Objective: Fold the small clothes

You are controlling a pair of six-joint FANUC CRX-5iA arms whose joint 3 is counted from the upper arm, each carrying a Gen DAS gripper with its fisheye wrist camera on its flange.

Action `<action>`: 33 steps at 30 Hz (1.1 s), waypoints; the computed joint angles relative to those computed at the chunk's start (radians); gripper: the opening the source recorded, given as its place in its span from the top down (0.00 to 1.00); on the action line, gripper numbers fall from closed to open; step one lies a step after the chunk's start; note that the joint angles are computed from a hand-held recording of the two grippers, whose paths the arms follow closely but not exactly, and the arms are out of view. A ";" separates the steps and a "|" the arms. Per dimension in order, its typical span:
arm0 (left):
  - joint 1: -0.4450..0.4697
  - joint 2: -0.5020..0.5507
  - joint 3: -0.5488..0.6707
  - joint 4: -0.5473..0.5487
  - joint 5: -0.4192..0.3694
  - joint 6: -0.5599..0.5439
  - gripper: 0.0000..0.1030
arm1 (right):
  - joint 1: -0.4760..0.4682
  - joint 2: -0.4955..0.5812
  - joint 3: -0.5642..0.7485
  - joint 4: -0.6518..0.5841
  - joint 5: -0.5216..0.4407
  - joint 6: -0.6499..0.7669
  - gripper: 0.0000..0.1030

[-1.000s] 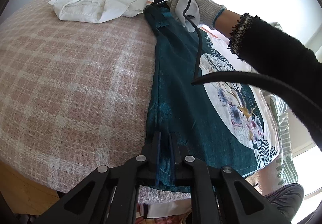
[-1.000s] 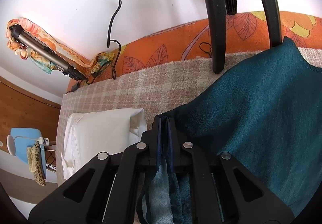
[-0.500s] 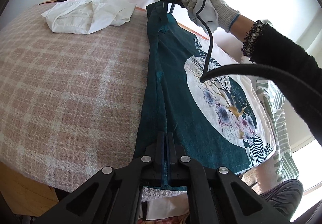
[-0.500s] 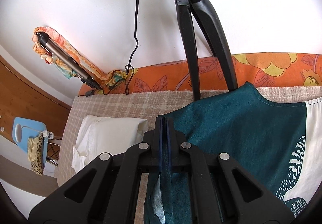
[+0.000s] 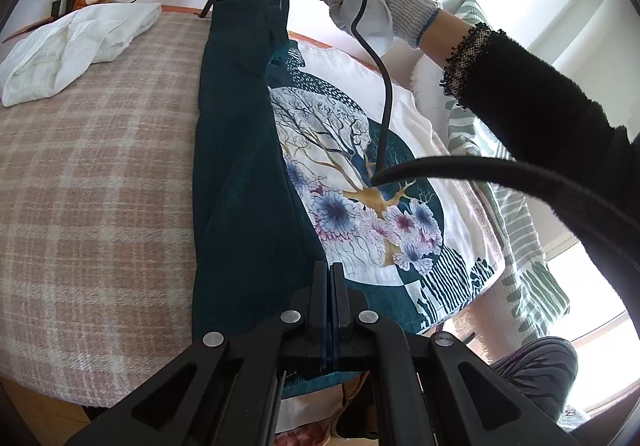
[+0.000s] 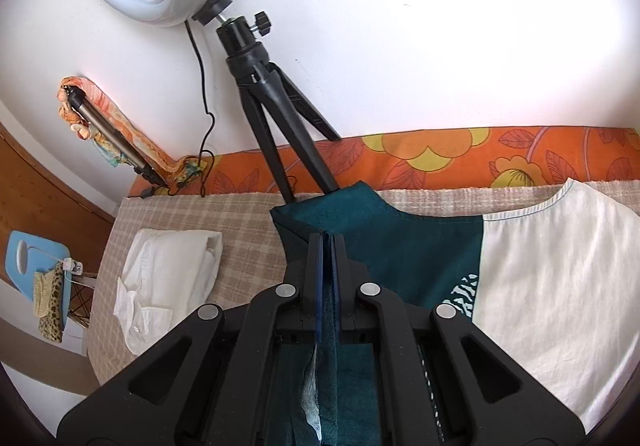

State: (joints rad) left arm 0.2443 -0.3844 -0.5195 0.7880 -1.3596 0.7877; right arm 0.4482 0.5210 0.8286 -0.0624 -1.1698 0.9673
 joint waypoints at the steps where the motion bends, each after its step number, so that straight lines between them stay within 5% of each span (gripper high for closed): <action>1: -0.028 0.007 0.001 -0.001 0.010 0.005 1.00 | -0.008 -0.011 -0.026 0.010 -0.002 -0.011 0.95; 9: -0.123 0.020 0.011 -0.051 0.058 0.018 0.99 | -0.041 -0.039 -0.135 0.029 0.031 -0.019 0.95; 12: -0.125 0.004 0.012 -0.057 0.069 0.010 0.75 | -0.021 -0.017 -0.129 0.121 -0.019 -0.052 0.90; 16: -0.107 -0.008 0.024 -0.088 0.076 -0.022 0.69 | -0.020 -0.037 -0.163 0.153 -0.032 -0.059 0.76; 21: -0.081 -0.039 0.027 -0.122 0.082 -0.044 0.68 | -0.027 -0.147 -0.269 0.149 0.038 -0.075 0.57; 29: 0.020 -0.121 0.002 -0.130 0.023 -0.125 0.68 | -0.028 -0.376 -0.451 0.117 0.098 -0.081 0.56; 33: -0.001 -0.140 -0.022 -0.124 0.018 -0.143 0.63 | -0.011 -0.522 -0.585 0.111 0.120 -0.096 0.56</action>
